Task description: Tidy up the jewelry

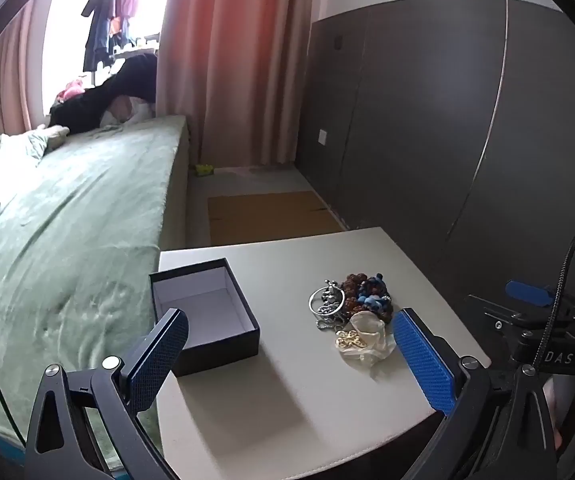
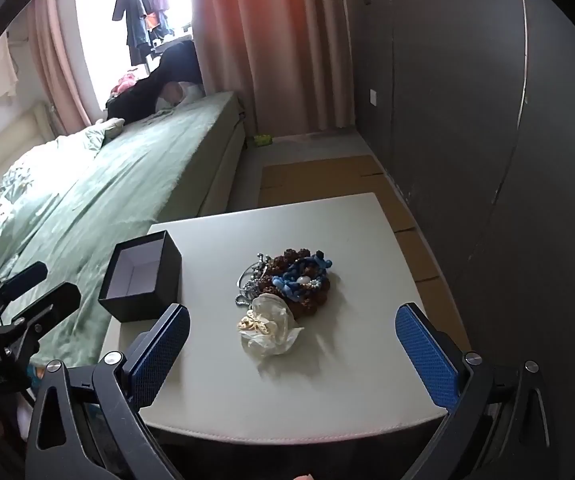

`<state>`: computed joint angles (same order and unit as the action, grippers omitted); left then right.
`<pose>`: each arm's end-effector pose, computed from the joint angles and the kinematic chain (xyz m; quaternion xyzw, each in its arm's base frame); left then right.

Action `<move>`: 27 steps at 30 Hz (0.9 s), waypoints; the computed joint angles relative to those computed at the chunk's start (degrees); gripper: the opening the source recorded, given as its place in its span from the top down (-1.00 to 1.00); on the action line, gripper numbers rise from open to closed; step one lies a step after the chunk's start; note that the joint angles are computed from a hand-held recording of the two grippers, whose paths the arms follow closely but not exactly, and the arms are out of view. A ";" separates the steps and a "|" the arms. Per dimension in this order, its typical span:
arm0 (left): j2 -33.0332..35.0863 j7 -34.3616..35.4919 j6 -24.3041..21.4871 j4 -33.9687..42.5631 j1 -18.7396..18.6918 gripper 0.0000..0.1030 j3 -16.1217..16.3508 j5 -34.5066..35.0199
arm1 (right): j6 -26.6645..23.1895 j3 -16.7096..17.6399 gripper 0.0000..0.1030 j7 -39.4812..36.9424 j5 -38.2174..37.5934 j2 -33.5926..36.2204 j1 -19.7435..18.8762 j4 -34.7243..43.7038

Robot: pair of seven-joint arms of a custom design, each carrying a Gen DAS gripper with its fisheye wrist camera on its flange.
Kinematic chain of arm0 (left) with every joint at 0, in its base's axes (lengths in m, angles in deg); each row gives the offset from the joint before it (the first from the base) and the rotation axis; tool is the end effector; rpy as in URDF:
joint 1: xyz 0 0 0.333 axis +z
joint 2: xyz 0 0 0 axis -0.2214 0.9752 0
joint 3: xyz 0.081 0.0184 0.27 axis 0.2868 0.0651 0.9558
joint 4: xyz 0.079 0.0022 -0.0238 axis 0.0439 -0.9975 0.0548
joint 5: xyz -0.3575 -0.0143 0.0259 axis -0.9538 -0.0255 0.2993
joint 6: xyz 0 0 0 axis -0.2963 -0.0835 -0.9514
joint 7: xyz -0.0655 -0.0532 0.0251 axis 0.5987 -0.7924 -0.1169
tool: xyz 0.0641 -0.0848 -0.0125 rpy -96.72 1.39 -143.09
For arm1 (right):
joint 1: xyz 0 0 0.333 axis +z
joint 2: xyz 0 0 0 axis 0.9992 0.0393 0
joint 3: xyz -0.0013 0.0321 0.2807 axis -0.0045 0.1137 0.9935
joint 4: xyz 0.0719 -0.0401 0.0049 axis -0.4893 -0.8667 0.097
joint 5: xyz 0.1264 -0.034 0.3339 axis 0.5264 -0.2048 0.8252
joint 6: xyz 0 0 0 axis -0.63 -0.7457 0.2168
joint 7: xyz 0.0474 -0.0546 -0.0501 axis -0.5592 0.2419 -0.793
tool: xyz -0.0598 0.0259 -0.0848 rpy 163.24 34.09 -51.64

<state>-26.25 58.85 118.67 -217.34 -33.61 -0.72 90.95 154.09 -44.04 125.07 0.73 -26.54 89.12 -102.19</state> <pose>0.4366 -0.2847 0.5355 -0.4998 0.7384 -0.4090 0.1942 0.3938 0.1334 0.5696 -0.5766 0.7183 -0.2566 0.2928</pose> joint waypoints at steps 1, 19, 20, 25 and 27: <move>0.05 0.33 0.06 0.00 -0.27 -0.98 0.20 -0.49 | -0.18 0.24 -1.00 0.25 -0.07 -0.09 -0.02 0.07; -0.65 -1.11 -0.62 0.21 0.12 -0.98 -0.82 2.50 | -0.77 0.53 -1.00 1.34 -1.83 -0.34 -0.52 -0.19; -0.68 -1.10 -0.59 0.20 0.07 -0.99 -0.79 2.55 | -0.86 0.48 -1.00 1.33 -1.77 -0.37 -0.44 -0.18; -0.70 -1.67 -0.51 0.32 0.31 -0.99 -0.89 3.32 | -1.20 0.31 -1.00 1.19 -1.79 -0.18 -0.31 0.10; -0.52 -1.47 -0.42 0.33 0.14 -0.98 -0.68 3.10 | -1.17 0.27 -1.00 1.27 -1.72 -0.10 -0.26 0.07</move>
